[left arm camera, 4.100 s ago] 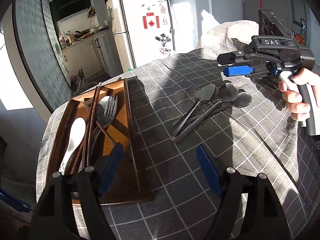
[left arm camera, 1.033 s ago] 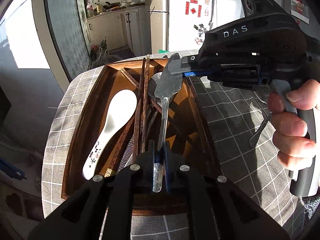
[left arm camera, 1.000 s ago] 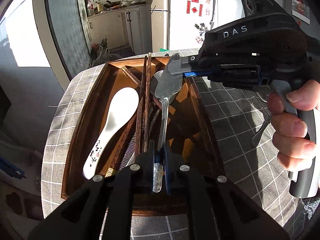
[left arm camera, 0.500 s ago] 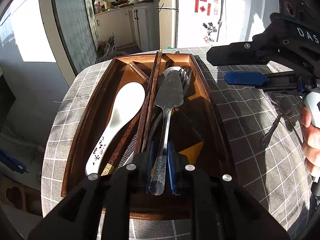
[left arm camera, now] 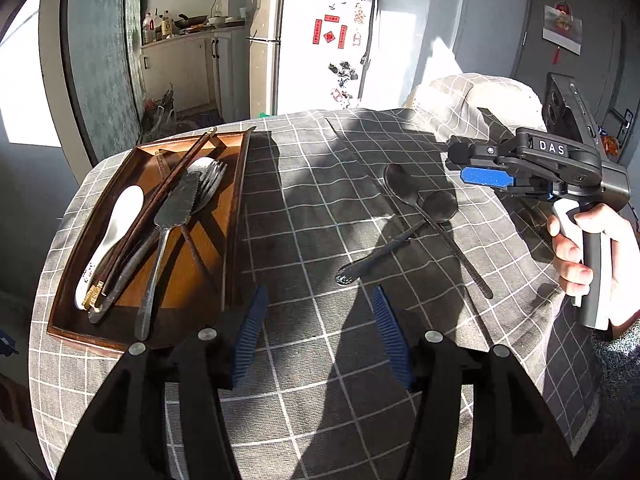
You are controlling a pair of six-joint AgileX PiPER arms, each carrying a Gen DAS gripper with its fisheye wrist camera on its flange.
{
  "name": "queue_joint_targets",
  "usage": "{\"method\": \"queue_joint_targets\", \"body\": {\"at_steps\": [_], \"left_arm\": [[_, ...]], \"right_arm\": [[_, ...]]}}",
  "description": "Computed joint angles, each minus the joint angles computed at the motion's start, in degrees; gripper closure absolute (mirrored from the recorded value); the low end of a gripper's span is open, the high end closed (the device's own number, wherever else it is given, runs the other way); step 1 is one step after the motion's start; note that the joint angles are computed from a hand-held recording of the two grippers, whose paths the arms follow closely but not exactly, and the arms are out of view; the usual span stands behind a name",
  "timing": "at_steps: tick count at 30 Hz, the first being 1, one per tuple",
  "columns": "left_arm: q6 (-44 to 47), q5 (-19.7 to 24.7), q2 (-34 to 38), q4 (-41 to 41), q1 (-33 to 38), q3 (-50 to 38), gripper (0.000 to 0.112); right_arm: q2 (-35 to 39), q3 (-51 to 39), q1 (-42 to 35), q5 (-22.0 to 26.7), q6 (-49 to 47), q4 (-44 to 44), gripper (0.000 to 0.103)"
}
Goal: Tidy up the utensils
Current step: 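Open the left gripper and move it to the textured-handle spoon, then close the left gripper on the textured spoon handle and lift it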
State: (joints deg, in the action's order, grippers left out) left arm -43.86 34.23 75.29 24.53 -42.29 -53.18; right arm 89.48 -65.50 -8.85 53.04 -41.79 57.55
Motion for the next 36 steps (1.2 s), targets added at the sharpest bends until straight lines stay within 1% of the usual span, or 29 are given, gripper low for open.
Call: {"method": "queue_joint_targets", "body": {"at_steps": [2,4,6,11,13,17,20,23,25,27,28,30,32,33,34,36], "left_arm": [[-2.5,-0.1,3.9,0.9,-5.1,-2.8,0.053],[-1.6,-0.7,8.6,-0.6,-8.1,-6.5,0.053],[0.2,-1.2,13.2,-3.3,-9.8,-10.1,0.053],[-0.7,0.9,22.9,-4.1,-12.3,-17.8,0.053],[-4.5,2.8,25.0,0.5,-13.8,-19.9,0.053],[-5.6,5.7,26.8,2.0,-14.4,-22.6,0.053],[-7.9,8.4,28.1,5.7,-16.0,-24.1,0.053],[-6.4,7.9,27.8,5.1,-15.5,-23.7,0.054],[-4.3,7.0,26.9,3.6,-14.5,-22.9,0.062],[-2.8,7.8,26.5,2.8,-13.6,-22.8,0.087],[-1.6,7.8,26.2,2.1,-13.0,-22.5,0.091],[1.6,6.5,25.3,-0.7,-11.5,-21.6,0.095],[3.3,6.3,24.9,-1.4,-11.0,-21.2,0.097],[3.6,6.0,24.7,-1.4,-11.0,-20.9,0.098],[3.9,5.8,24.6,-1.6,-11.0,-20.7,0.098],[5.1,5.5,24.4,-2.4,-10.7,-20.6,0.099]], "right_arm": [[1.0,1.0,-2.6,1.1,-2.5,1.6,0.036],[1.8,1.4,-4.1,1.8,-3.8,2.8,0.036],[2.4,1.6,-5.1,2.6,-5.1,3.7,0.036],[2.4,1.0,-6.2,4.1,-6.7,4.4,0.036],[2.7,0.2,-6.6,4.8,-7.2,4.3,0.036],[3.4,-1.4,-6.4,4.8,-6.9,3.7,0.036],[4.1,-2.5,-5.9,4.9,-6.5,3.6,0.036],[4.7,-3.5,-5.1,4.9,-5.9,3.4,0.036],[5.2,-4.5,-4.4,4.8,-5.3,2.7,0.036],[6.7,-6.5,-3.5,4.7,-3.9,1.6,0.036],[7.5,-7.6,-3.0,4.6,-3.0,0.9,0.036],[10.1,-10.6,-2.0,6.0,-1.5,-0.5,0.036],[12.1,-13.0,-1.0,7.0,-0.8,-2.0,0.044],[12.7,-13.6,-0.7,7.1,-0.5,-2.5,0.049],[13.3,-14.1,-0.4,6.9,-0.1,-3.1,0.051],[13.7,-14.1,-0.1,5.4,0.5,-4.5,0.051]]}}
